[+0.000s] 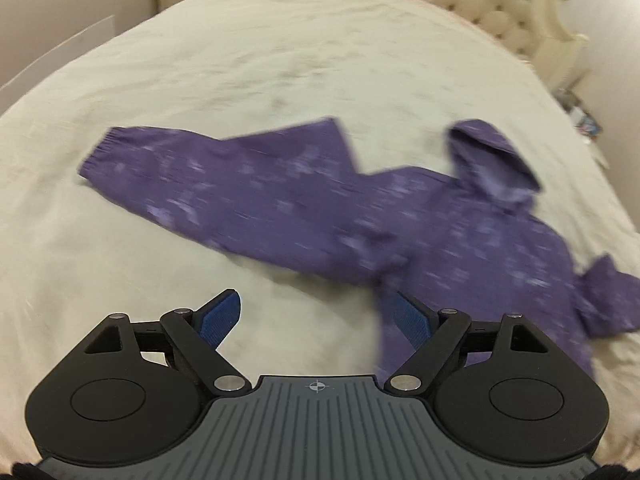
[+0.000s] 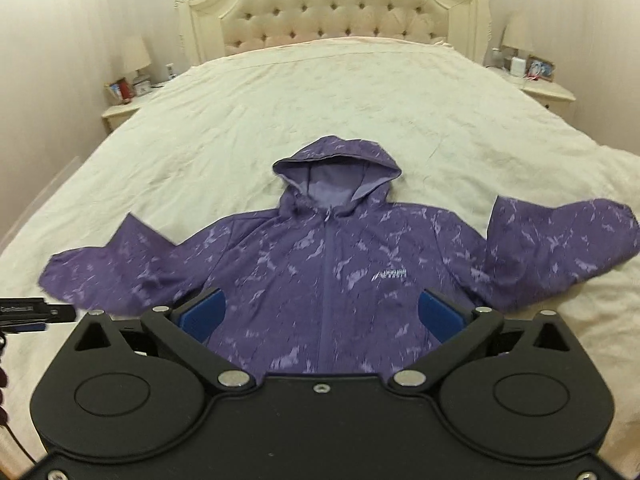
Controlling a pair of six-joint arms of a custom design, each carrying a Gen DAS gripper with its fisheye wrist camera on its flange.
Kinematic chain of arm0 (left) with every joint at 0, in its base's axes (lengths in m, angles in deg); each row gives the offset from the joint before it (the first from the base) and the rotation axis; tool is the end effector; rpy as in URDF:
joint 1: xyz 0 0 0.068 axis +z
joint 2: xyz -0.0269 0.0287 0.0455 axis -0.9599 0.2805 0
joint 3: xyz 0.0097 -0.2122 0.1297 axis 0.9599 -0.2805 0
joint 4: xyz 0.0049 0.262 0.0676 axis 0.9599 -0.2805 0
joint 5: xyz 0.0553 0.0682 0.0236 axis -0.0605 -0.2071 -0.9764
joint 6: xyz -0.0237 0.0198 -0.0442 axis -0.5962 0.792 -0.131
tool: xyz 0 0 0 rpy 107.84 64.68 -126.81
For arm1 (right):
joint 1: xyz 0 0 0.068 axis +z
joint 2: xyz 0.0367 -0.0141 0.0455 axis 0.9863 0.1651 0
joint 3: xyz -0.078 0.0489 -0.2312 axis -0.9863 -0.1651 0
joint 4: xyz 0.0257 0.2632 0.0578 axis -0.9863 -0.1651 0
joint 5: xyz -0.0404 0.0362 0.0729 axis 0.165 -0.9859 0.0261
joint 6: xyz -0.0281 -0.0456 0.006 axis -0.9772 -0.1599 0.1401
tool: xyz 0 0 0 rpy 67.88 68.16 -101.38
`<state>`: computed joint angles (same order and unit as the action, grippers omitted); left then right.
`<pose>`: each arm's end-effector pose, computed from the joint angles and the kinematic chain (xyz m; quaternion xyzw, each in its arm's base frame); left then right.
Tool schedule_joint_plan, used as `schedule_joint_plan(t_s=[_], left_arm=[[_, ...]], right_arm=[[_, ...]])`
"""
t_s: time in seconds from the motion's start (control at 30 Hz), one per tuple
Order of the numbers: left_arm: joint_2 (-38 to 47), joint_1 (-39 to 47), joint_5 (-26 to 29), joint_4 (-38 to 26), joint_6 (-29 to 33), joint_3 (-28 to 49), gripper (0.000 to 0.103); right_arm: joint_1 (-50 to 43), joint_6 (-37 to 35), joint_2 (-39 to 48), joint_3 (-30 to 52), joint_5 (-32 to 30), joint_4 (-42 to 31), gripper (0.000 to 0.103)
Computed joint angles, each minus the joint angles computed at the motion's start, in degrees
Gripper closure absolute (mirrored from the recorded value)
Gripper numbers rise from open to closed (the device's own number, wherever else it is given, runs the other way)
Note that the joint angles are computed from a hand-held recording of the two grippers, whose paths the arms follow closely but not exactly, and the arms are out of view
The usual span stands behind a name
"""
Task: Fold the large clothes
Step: 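Move the left tool to the sleeve cuff and grasp it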
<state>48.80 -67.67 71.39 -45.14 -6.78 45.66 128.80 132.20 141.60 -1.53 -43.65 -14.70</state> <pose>0.2936 0.0194 0.3098 0.0534 0.9540 -0.1274 0.2661 0.1523 0.1376 0.3463 0.1696 0.9114 -0.0276 0.3739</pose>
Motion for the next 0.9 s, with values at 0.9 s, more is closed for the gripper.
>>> schedule_joint_plan(t_s=[0.9], left_arm=[[47.63,12.92,1.84,6.84,-4.41,35.99,0.025]], right_arm=[[-15.07,-13.52,22.06,8.55,-22.44,17.43,0.001]])
